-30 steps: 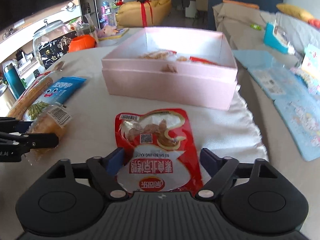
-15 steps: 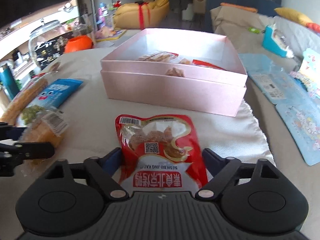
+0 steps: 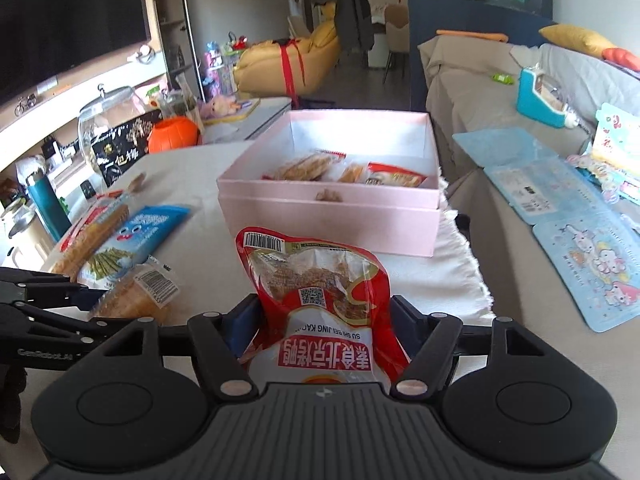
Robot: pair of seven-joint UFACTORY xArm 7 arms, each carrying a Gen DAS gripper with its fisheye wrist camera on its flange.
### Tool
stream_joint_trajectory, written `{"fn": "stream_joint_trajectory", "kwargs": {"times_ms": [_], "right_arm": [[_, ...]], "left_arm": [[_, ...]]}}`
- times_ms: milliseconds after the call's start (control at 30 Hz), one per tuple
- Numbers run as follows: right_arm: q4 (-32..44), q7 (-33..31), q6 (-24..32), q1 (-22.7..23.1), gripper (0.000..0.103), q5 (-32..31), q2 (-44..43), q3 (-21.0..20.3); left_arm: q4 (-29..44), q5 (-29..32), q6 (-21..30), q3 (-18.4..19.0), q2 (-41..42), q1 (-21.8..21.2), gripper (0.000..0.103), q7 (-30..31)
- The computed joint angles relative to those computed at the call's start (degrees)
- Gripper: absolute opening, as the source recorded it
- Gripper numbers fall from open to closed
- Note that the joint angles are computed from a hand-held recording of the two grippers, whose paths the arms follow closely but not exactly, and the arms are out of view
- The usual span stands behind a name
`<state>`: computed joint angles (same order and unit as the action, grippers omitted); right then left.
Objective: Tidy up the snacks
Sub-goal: 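Carry the bread packet over the pink box and open the left tool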
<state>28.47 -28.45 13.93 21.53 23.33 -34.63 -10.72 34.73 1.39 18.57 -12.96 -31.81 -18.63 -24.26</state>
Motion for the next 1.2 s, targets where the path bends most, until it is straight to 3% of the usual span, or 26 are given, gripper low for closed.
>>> {"fn": "stream_joint_trajectory", "kwargs": {"times_ms": [133,233,367,433,500,600,633,733,767,933,1100,1200], "right_arm": [[-0.40,1.21,-0.66,-0.46,0.070,0.12,-0.64,0.34],[-0.89,1.68,-1.66,-0.55,0.070,-0.40,-0.96,0.49],[-0.64,1.54,-3.34,0.95,0.070,-0.37,-0.77,-1.04],[-0.12,1.70,-3.92,1.43,0.070,-0.35,-0.17,-1.42],[0.17,2.02,-4.44,1.49,0.070,-0.65,0.40,-1.27],[0.49,2.31,-4.74,1.61,0.070,-1.29,1.49,-0.92],[0.70,2.53,-4.62,1.48,0.070,-1.52,2.07,-0.71],[1.12,3.41,-3.75,0.31,0.070,-2.36,3.57,0.35],[1.15,3.54,-3.58,-0.02,0.070,-2.54,3.94,0.54],[1.90,3.60,-2.64,-0.81,0.070,-2.46,5.49,0.70],[5.30,0.92,-2.06,1.02,0.070,-0.41,3.52,-1.24],[13.73,-0.84,-1.02,3.43,0.070,1.11,6.17,-2.57]], "left_arm": [[1.05,-1.86,-3.62,1.58,1.22,-0.89,0.059,-0.34],[5.83,-2.62,-5.34,2.34,4.45,-0.04,0.059,-0.56],[17.25,1.96,-9.84,-0.20,12.54,4.58,0.059,-0.45],[24.37,-0.73,-11.26,2.88,18.62,1.42,0.061,3.05],[31.60,-2.29,-11.11,4.53,25.15,0.16,0.059,3.63],[38.12,4.11,-7.21,3.17,32.14,2.29,0.057,1.71],[37.68,2.31,-7.68,3.40,32.92,2.10,0.057,2.88],[32.13,-11.02,-11.13,3.33,31.11,1.79,0.057,11.46],[29.60,-11.98,-11.65,3.66,29.48,1.71,0.057,11.96],[18.82,-2.13,-9.20,3.01,19.34,5.35,0.057,2.85],[8.86,-3.48,-8.78,5.15,7.39,5.73,0.057,0.27],[6.59,-5.22,-9.37,6.96,4.45,5.02,0.057,0.29]]}}
